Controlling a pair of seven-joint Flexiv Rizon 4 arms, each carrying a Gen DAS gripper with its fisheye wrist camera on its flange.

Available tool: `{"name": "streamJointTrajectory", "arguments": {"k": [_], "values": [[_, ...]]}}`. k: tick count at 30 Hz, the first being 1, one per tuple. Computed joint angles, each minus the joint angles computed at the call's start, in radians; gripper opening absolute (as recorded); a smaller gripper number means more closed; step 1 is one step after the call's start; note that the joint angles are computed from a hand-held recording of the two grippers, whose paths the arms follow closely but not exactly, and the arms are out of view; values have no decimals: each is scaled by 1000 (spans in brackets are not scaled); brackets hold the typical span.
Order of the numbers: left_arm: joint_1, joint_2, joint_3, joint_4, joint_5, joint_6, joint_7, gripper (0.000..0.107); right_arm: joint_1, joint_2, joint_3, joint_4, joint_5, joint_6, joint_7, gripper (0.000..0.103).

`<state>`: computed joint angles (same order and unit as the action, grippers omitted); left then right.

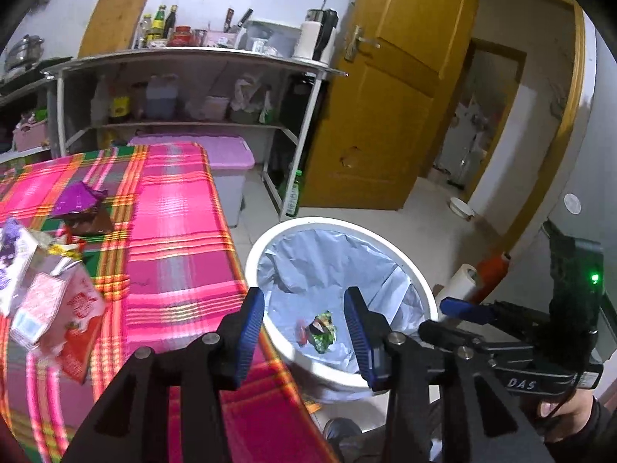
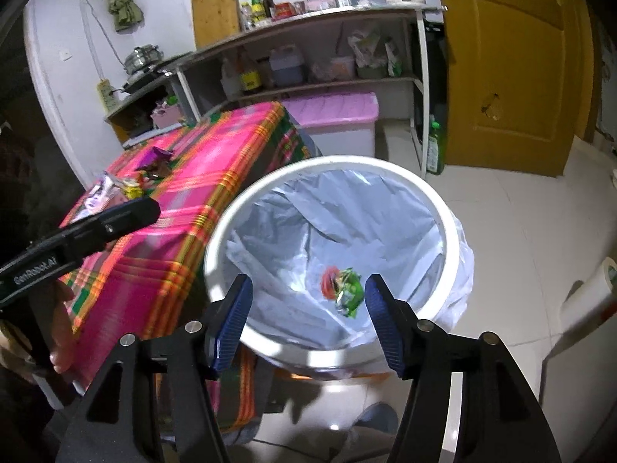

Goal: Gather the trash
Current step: 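Carry both held items over the white bin and open both grippers, then move both grippers back over the table toward the remaining trash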

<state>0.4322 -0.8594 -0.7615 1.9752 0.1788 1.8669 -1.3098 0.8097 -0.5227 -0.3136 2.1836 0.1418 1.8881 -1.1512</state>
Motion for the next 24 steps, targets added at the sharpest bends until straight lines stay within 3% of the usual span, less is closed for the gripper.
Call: {"name": "streamJointTrajectory", "arguments": {"k": [4,8,14,24], "values": [[7,59,38,64,14,73,-48,43,109,18,-82,21,43,19,-22,61],[-18,135,116,116,34,125,-115,43,126,30,-74,20,50,27,-43,61],[-45,217,225,184,81,197,-212,43,67,34,16,-7,21,24,-63,61],[-35,283,341,247,156,249,-344,43,-23,12,153,-63,-59,13,-94,61]]}}
